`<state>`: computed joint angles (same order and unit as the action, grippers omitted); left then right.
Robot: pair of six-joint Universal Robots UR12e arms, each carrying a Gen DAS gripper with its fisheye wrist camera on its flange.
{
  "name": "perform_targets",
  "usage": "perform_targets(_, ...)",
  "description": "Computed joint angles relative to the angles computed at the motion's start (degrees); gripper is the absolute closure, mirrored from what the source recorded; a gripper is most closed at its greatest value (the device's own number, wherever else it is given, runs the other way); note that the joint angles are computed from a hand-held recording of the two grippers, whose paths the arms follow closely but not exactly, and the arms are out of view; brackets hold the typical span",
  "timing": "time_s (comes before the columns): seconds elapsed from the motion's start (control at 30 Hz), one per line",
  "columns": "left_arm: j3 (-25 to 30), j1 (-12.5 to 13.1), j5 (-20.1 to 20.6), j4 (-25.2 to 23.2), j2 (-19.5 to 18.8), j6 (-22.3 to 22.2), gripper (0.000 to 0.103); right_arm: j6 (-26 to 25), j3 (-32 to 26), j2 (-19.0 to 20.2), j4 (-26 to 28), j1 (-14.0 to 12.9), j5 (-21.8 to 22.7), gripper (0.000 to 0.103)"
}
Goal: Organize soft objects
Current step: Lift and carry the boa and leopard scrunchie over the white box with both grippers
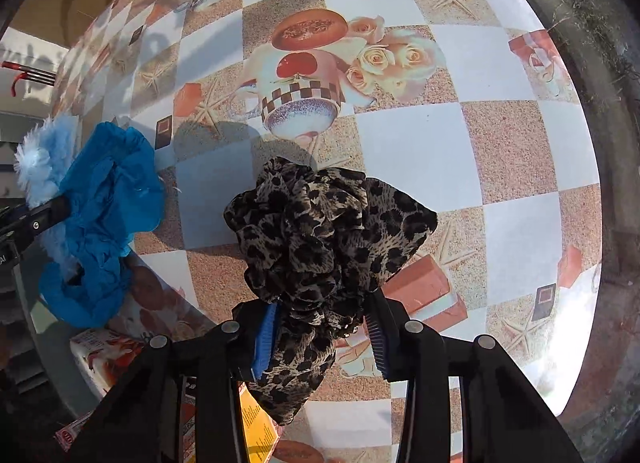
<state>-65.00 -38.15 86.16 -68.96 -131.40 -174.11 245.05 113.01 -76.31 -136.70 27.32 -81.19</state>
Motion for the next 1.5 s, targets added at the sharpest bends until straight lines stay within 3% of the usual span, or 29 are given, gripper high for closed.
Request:
perform_targets(0.13, -0.3, 0.2, -0.2, 0.2, 0.5, 0.7, 0.062, -3.0, -0.9, 0.2, -4.4, -1.1, 2.3, 0.062)
perform_targets(0.23, 0.2, 0.3, -1.2, 0.5, 0.7, 0.1, 0.062, -9.4, -3.3, 0.9, -3.0, -1.8, 2.1, 0.062)
perform_targets(0.3, 0.8, 0.1, -1.9, 2.1, 0.8, 0.1, 0.062, -10.8, -4.2, 2.0, -4.2, -1.6, 2.2, 0.062)
perform_targets(0.5, 0.0, 0.6, -3.4, 7.0, 1.6, -0.9, 0.064, -11.0, -4.3, 1.5, -4.8, -1.6, 3.5, 0.062)
perform_targets(0.57, 0.2, 0.5, -2.6, 7.0, 1.2, -1.0, 0.076, -10.2, -3.8, 0.9, -5.3, -1.6, 3.6, 0.062)
perform_targets(0.63, 1.0, 0.2, 0.2, 5.8, 0.4, -1.1, 0.075, -9.7, -3.7, 0.9, -5.1, -1.9, 3.6, 0.062)
perform_targets(0.67, 1.6, 0.2, 1.3, 5.2, -0.2, -1.3, 0.073, -9.5, -3.5, 0.6, -5.0, -1.8, 3.4, 0.062)
perform_targets(0.77, 4.6, 0.7, 1.9, 1.2, -2.6, -3.3, 0.038, -8.4, -2.9, 0.1, -5.4, -1.9, 3.1, 0.062)
perform_targets(0.87, 8.3, 0.9, 3.1, -1.8, -5.3, -3.3, 0.036, -7.3, -1.7, -1.0, -5.9, -1.8, 2.8, 0.062)
perform_targets(1.03, 14.4, -0.5, 7.2, -7.1, -9.6, 1.6, 0.036, -5.6, -0.2, -2.3, -6.3, -1.7, 2.8, 0.062)
perform_targets(1.07, 15.3, -0.9, 8.3, -8.1, -10.4, 2.5, 0.041, -5.2, 0.1, -2.6, -6.3, -1.7, 2.7, 0.062)
perform_targets(1.1, 16.2, -1.2, 9.2, -9.2, -11.0, 3.4, 0.068, -4.8, 0.4, -2.9, -6.4, -1.7, 2.5, 0.062)
perform_targets(1.13, 17.3, -1.4, 9.8, -11.0, -11.7, 3.8, 0.080, -4.3, 0.7, -3.3, -6.5, -1.7, 2.3, 0.062)
perform_targets(1.2, 16.6, -1.5, 9.4, -10.0, -11.3, 3.3, 0.081, -3.2, 1.3, -4.1, -6.8, -1.6, 1.5, 0.062)
perform_targets(1.5, 4.1, -0.6, 5.8, 6.0, -2.3, 1.5, 0.081, 2.3, 1.9, -6.8, -8.1, -0.2, -3.6, 0.062)
